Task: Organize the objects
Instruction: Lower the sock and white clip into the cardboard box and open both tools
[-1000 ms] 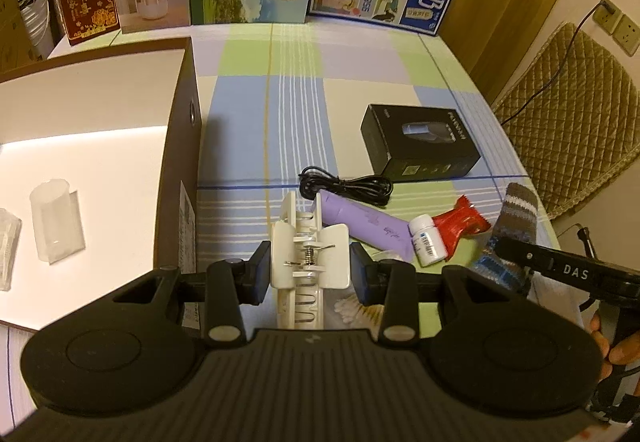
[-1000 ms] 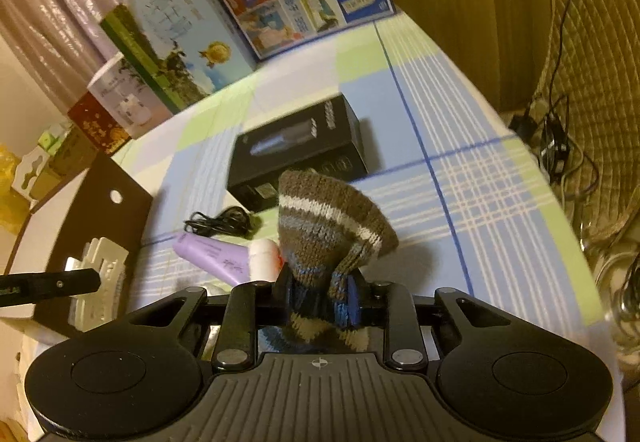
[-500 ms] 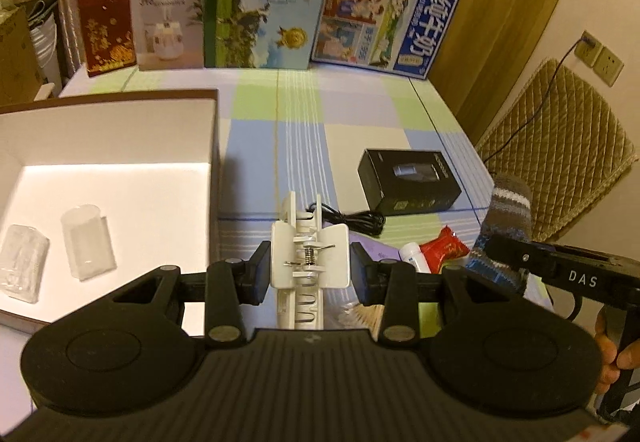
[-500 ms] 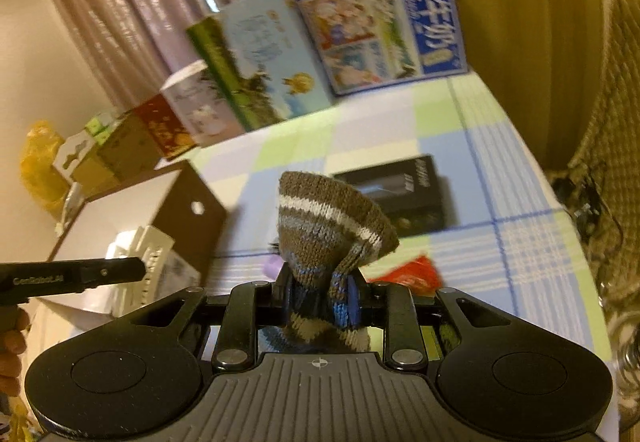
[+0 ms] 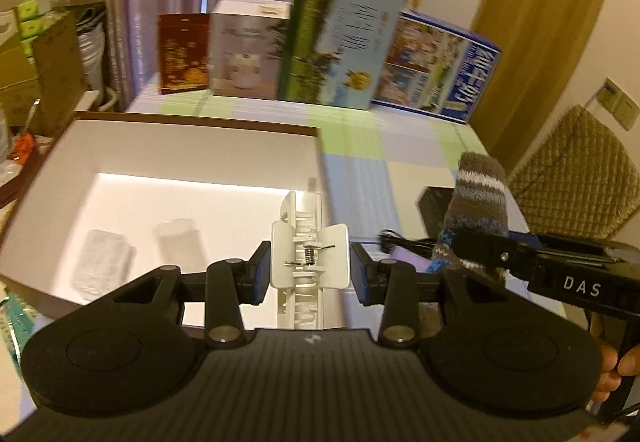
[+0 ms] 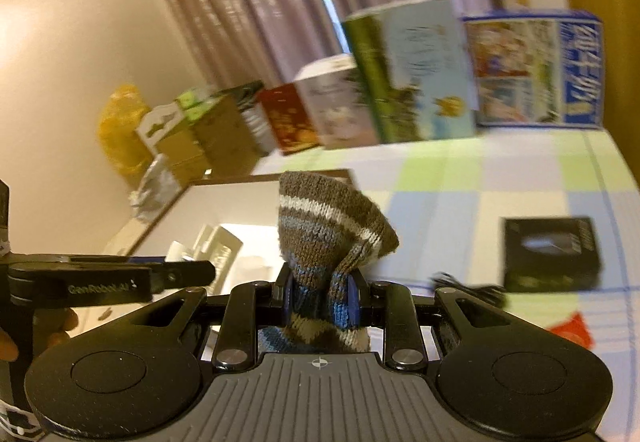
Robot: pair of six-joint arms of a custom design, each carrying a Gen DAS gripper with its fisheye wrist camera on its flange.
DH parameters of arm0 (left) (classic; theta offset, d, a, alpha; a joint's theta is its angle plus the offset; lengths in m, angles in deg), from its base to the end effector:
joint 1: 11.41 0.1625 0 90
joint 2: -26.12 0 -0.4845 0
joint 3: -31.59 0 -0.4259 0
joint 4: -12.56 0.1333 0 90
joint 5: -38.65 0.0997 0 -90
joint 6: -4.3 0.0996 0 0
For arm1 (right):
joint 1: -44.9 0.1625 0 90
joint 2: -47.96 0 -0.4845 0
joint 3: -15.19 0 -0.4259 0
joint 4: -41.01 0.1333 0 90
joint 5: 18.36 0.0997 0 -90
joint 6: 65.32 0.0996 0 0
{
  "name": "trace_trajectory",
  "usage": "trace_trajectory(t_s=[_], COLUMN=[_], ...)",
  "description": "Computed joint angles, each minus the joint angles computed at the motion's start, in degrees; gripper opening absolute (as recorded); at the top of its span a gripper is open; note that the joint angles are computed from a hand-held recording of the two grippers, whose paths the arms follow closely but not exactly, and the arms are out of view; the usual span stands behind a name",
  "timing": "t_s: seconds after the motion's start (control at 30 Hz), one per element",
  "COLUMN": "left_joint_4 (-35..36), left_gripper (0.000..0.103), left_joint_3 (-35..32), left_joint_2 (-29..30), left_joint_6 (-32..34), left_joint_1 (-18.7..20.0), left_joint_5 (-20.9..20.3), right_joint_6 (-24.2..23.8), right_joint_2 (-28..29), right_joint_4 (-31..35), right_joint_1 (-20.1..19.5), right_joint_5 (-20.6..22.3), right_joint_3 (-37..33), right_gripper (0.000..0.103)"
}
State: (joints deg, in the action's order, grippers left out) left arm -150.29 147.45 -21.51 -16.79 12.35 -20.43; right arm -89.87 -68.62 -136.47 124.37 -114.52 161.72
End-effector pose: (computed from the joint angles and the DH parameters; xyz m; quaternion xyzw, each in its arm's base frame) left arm -0.4663 -0.4069 0.0478 0.3598 0.8934 -0.2120 0.1659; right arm 0.0677 -0.3068 0.4141 0.0812 -0.8719 0.4440 0.1897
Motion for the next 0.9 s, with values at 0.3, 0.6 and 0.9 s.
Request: trace_trajectory(t_s=[0.3,0.6,0.9], left_joint_4=[1.22,5.0,9.07], left_gripper=[0.035,0.035,0.035], left_joint_3=[0.53,-2.82,-5.1], left_joint_2=[-3.63,-3.06,-1.12], left_joint_6=[1.86,4.31,3.43], left_joint_1=[4.39,9.66,13.12], left_joint_5=[3.33,4.08,1.54], right_joint_6=[-0.35,-5.59,-10.88], right_joint_2=[15.92,28.34,34.58], right_joint_4=[-9.96,-16.92,-15.58], right_joint_1=[8.67,11.67,11.83], right_joint_5=[-4.82,-11.34,-17.97], right_joint_3=[-3.67,-8.05,-10.66], right_gripper=[0.023,0.023,0.023])
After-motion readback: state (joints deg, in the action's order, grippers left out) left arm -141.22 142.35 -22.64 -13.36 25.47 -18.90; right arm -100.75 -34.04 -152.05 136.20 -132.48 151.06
